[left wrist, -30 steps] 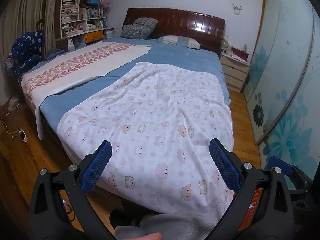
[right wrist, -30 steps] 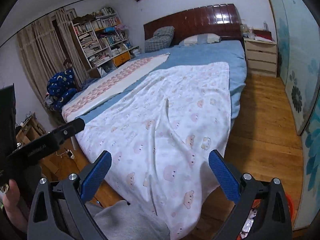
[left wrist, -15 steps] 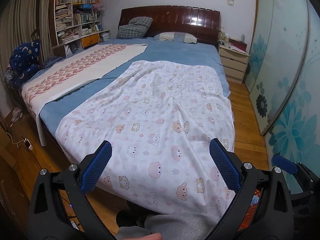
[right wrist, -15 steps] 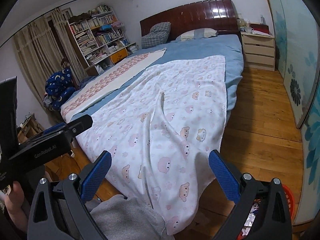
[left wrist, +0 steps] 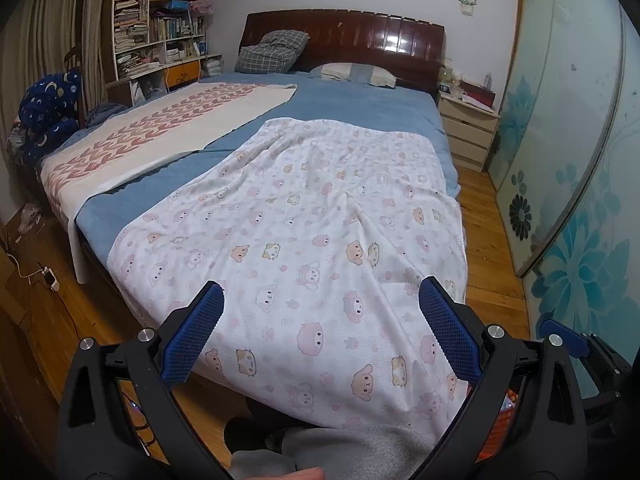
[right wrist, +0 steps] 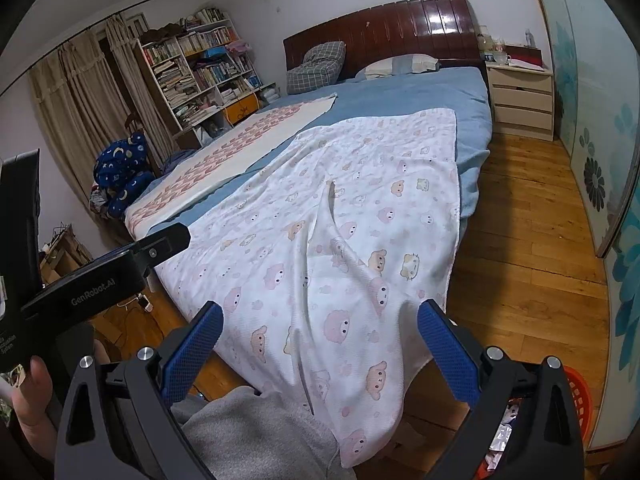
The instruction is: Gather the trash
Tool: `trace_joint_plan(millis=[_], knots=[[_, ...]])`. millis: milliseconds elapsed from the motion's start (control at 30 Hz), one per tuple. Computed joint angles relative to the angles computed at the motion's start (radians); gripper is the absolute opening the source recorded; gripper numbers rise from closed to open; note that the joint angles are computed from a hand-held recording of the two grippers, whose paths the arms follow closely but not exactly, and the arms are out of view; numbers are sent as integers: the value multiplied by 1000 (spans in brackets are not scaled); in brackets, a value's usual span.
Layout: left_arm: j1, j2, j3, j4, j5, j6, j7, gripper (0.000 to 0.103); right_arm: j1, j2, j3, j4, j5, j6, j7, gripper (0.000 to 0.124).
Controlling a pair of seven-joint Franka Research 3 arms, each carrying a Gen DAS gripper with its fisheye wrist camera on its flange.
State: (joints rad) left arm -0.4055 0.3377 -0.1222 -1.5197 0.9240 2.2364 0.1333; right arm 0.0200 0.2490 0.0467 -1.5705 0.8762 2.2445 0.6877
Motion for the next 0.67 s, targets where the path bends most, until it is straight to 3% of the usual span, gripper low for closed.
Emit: trace_joint_plan(millis=[200, 300, 667], knots=[[-8, 1, 5, 3, 18, 0, -12, 97, 1, 0, 0, -2, 0, 3, 0, 96], [3, -30, 9, -54, 57, 88, -80, 97, 1, -1, 1, -4, 1, 6, 0, 96], [22, -11, -4, -27, -14, 45, -50, 97, 3, -6, 0, -14, 4, 15, 1, 96]])
